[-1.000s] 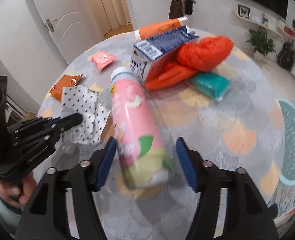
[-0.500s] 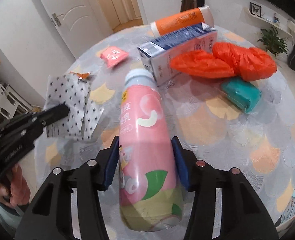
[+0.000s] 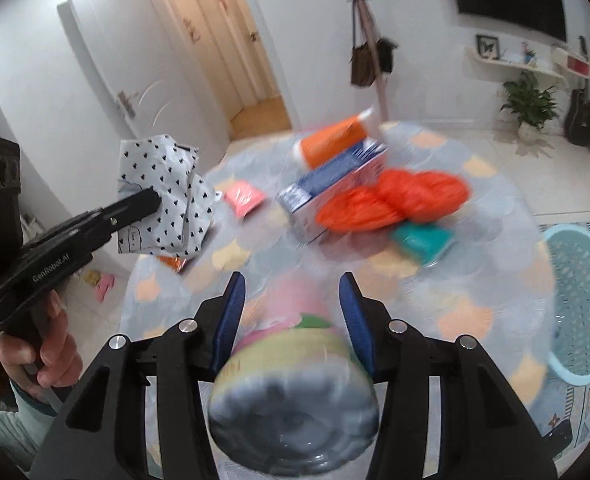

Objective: Collect trash
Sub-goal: 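Grasp the polka-dot tissue with the left tool while the right tool grasps the pink bottle, then carry tissue and pink bottle to the blue basket and release both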

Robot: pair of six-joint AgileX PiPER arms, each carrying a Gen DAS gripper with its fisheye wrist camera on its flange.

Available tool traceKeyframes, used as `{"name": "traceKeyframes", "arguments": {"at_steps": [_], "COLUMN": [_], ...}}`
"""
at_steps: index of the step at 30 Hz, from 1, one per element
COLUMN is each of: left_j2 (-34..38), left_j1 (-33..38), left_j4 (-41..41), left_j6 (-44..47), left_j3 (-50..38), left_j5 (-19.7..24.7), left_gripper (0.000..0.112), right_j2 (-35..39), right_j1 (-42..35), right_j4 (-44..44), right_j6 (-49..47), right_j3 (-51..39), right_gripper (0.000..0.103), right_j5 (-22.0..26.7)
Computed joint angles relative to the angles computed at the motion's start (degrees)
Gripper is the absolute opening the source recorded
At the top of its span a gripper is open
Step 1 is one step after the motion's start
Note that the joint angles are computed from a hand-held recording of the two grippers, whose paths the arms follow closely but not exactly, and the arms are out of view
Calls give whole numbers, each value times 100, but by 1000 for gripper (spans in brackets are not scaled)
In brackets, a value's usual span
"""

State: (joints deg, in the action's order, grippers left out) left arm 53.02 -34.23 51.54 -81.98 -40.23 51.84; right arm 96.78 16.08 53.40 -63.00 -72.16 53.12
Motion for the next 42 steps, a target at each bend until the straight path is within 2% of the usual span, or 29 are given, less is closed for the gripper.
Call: {"name": "traceKeyframes", "arguments": {"at_steps": [12,19,22,27,31,33,37,39,42], "left_j2": [1473,2661,3284,4520,5801,6273,7507,8006,8640], "left_j1": [228,79,124,152,293,341,508,544,671], "left_j4": [51,129,-146,-813,-1936,-2348,-3378,-3618,-4033], "left_j6": [494,870,1320,2256,3389,3769,4700,4927,5346], "left_j3": [-1014,-2219,-2908,-4292,-5706,-6202,-7742,-8355,-9312], "left_j5": [-1157,-1540,-1802,-1991,-1897,-1804,-1103,-808,-285], "left_gripper": [3,3,3,3,3,3,3,3,4], "right_j2": [58,517,883,1784,2648,2998,3556,3982,4797], "right_j1": [-1411,-1959,-2115,-2421,-2515,-2481,-2377,-2348,-2385], "right_j4": [477,367,190,-26,-571,-943,-1573,-2106,-2535], "right_j6": [-6,428,825,1439,1944,2231,2839,3554,4420], "right_j3": [-547,-1384,-1807,-2736,-3551,-3785,-4146,-4748,-6193], "right_gripper": [42,42,42,42,42,42,42,43,43], "right_j5": [208,-316,-812,-1017,-1066,-1288,-1694,-1469,-534]}}
